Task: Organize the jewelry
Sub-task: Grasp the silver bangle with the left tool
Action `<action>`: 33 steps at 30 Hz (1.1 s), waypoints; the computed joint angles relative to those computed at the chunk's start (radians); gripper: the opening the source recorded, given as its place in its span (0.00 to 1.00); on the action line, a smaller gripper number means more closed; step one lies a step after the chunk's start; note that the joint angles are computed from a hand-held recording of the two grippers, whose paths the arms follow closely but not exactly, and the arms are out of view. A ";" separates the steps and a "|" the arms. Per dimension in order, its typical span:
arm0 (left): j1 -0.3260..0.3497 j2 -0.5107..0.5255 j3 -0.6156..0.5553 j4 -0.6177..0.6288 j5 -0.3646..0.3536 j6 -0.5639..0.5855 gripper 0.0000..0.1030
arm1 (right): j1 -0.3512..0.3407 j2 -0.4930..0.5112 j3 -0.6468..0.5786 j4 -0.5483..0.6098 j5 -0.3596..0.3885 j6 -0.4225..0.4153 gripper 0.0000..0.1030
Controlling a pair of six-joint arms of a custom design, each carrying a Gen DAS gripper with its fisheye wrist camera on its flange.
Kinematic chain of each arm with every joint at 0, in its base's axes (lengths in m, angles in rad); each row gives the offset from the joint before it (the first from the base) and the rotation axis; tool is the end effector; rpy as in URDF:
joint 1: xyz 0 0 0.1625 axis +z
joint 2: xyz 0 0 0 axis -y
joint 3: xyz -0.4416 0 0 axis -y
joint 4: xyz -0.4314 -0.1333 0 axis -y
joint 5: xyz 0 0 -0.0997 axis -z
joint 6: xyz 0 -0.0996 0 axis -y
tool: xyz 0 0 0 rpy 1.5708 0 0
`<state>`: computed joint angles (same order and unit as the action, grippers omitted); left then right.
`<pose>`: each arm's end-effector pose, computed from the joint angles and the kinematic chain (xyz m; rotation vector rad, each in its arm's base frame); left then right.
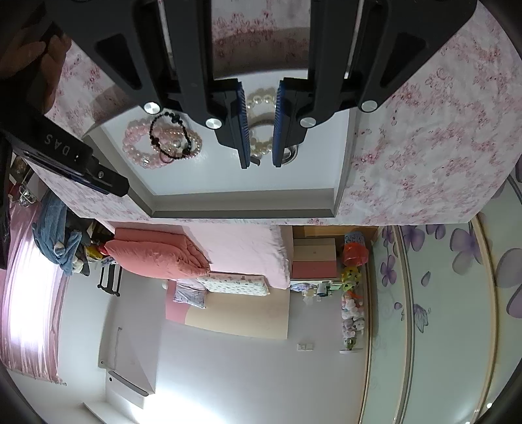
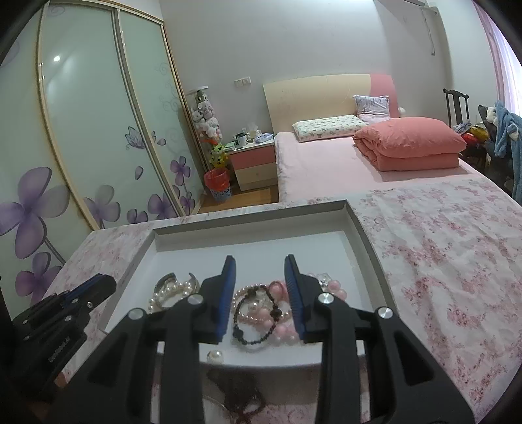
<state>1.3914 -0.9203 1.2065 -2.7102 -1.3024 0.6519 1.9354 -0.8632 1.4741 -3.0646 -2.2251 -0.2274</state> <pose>0.0110 -0.8345 0.4041 0.8700 2.3516 -1.0268 0.3406 -0.6886 0.2775 0.3204 -2.3242 1.1460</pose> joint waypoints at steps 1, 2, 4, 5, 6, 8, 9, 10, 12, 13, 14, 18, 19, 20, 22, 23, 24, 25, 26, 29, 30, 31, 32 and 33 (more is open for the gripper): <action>0.000 -0.004 0.005 0.000 0.000 0.001 0.15 | 0.002 -0.004 0.006 -0.001 -0.003 0.000 0.30; 0.001 -0.010 0.014 0.001 -0.002 0.002 0.15 | 0.003 -0.008 0.011 -0.002 -0.005 0.000 0.30; 0.002 -0.021 0.028 0.003 -0.002 0.003 0.15 | 0.005 -0.018 0.025 -0.003 -0.008 0.001 0.30; 0.002 -0.030 0.041 0.005 -0.003 0.004 0.15 | 0.006 -0.023 0.030 -0.001 -0.010 0.002 0.30; 0.001 -0.038 0.054 0.007 -0.004 0.004 0.16 | 0.007 -0.029 0.039 -0.001 -0.013 0.002 0.30; 0.002 -0.054 0.080 0.015 -0.004 0.008 0.19 | 0.009 -0.040 0.056 0.000 -0.016 0.004 0.30; 0.003 -0.061 0.091 0.020 -0.005 0.009 0.24 | 0.010 -0.050 0.069 0.005 -0.020 0.007 0.30; 0.003 -0.072 0.109 0.023 -0.006 0.013 0.26 | 0.011 -0.057 0.081 0.007 -0.023 0.010 0.30; 0.004 -0.088 0.138 0.033 -0.006 0.019 0.28 | 0.014 -0.077 0.110 0.021 -0.031 0.018 0.30; 0.005 -0.094 0.147 0.040 -0.005 0.020 0.28 | 0.016 -0.086 0.124 0.027 -0.035 0.020 0.30; 0.005 -0.100 0.158 0.055 -0.003 0.021 0.28 | 0.017 -0.095 0.138 0.033 -0.042 0.021 0.30; 0.003 -0.117 0.190 0.097 0.007 0.027 0.32 | 0.021 -0.138 0.204 0.074 -0.077 0.038 0.30; 0.001 -0.118 0.193 0.100 0.010 0.028 0.33 | 0.022 -0.145 0.217 0.078 -0.086 0.043 0.30; 0.001 -0.120 0.201 0.099 0.011 0.033 0.34 | 0.022 -0.150 0.228 0.078 -0.092 0.047 0.30; -0.001 -0.122 0.208 0.102 0.016 0.037 0.35 | 0.021 -0.168 0.253 0.083 -0.106 0.060 0.30; -0.001 -0.122 0.209 0.107 0.018 0.037 0.35 | 0.020 -0.171 0.258 0.084 -0.109 0.065 0.30; -0.001 -0.121 0.208 0.113 0.020 0.035 0.35 | 0.019 -0.180 0.267 0.087 -0.111 0.073 0.30; -0.001 -0.120 0.206 0.120 0.022 0.033 0.35 | 0.018 -0.184 0.273 0.088 -0.114 0.077 0.30; -0.002 -0.119 0.205 0.131 0.025 0.029 0.37 | 0.018 -0.186 0.276 0.086 -0.115 0.077 0.30; -0.004 -0.118 0.202 0.168 0.030 0.024 0.53 | 0.019 -0.194 0.288 0.071 -0.123 0.074 0.30; -0.006 -0.120 0.206 0.177 0.032 0.024 0.62 | 0.019 -0.198 0.293 0.064 -0.124 0.074 0.30; -0.007 -0.121 0.209 0.186 0.032 0.026 0.65 | 0.020 -0.201 0.297 0.056 -0.126 0.073 0.30; -0.009 -0.122 0.213 0.196 0.033 0.029 0.70 | 0.020 -0.202 0.299 0.051 -0.127 0.073 0.30; -0.011 -0.124 0.219 0.203 0.034 0.033 0.74 | 0.020 -0.205 0.303 0.045 -0.129 0.073 0.30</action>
<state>1.3802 -1.0446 1.4254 -2.5074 -1.2689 0.6853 1.9555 -1.0684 1.7768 -3.0196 -2.3539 -0.1547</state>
